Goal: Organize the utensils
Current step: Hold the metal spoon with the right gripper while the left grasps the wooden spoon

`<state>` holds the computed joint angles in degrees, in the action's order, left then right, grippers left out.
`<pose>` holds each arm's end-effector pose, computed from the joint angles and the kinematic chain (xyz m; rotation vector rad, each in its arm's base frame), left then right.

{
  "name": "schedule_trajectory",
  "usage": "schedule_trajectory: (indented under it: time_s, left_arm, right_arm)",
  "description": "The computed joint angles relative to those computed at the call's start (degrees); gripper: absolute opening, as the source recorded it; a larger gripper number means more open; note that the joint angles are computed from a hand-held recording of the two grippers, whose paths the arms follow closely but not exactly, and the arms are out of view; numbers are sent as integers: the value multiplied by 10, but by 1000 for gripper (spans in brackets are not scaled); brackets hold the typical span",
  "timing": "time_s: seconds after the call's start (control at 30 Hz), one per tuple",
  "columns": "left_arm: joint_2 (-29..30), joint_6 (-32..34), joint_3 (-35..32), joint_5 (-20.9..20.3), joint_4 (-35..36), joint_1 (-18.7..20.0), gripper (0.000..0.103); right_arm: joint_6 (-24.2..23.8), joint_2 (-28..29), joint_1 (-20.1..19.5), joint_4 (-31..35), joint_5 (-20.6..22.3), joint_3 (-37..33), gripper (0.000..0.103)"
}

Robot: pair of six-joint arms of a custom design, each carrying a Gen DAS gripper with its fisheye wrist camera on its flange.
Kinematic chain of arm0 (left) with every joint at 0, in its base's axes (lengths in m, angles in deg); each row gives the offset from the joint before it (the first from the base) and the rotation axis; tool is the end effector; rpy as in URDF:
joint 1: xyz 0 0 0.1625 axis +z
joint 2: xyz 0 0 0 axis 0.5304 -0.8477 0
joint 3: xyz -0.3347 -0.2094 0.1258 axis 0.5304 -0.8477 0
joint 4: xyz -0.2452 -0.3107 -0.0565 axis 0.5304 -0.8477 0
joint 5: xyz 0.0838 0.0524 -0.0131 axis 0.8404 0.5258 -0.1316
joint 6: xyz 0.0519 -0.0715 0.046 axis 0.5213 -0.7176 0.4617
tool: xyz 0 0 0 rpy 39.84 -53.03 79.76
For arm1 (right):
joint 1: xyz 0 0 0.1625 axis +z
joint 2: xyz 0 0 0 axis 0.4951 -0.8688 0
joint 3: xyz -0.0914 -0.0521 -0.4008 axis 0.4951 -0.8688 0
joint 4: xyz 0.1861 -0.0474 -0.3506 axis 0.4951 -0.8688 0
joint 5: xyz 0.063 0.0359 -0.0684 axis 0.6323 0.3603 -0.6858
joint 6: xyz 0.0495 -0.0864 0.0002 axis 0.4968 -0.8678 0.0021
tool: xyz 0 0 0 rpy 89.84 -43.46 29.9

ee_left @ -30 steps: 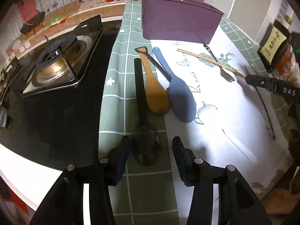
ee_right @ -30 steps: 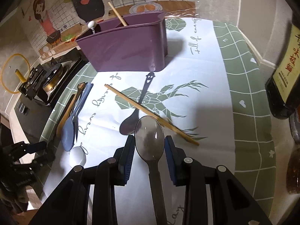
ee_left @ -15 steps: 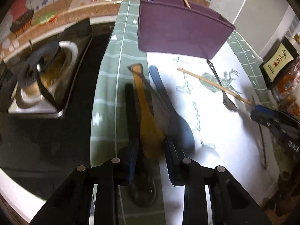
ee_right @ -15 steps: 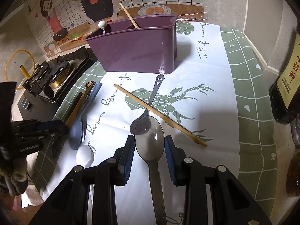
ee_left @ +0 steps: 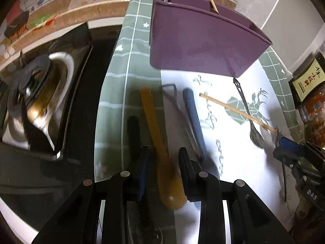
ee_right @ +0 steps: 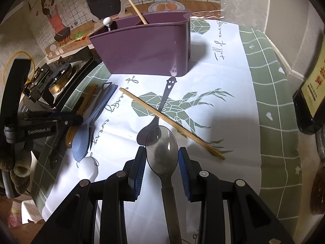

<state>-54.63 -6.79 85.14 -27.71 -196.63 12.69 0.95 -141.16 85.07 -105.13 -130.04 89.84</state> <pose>-0.2276 -0.4926 0.2268 0.5167 2.5126 -0.3367 0.2621 -0.4036 0.1758 0.4219 -2.4235 0.5942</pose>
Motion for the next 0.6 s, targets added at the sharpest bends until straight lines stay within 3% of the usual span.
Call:
schedule_trajectory:
  time_s: [0.1, 0.17, 0.3, 0.6]
  left_arm:
    - [24, 20, -17, 18, -5, 2, 28]
    - [37, 25, -24, 44, -4, 1, 11]
    - [16, 14, -13, 26, -25, -2, 10]
    - [-79, 17, 47, 9, -90, -62, 10]
  right_arm:
    - [-1, 0, -6, 4, 28, -10, 30]
    - [-2, 1, -3, 2, 30, -15, 30]
    - [-13, -9, 9, -16, 32, -16, 30]
    - [1, -39, 11, -20, 48, -9, 30]
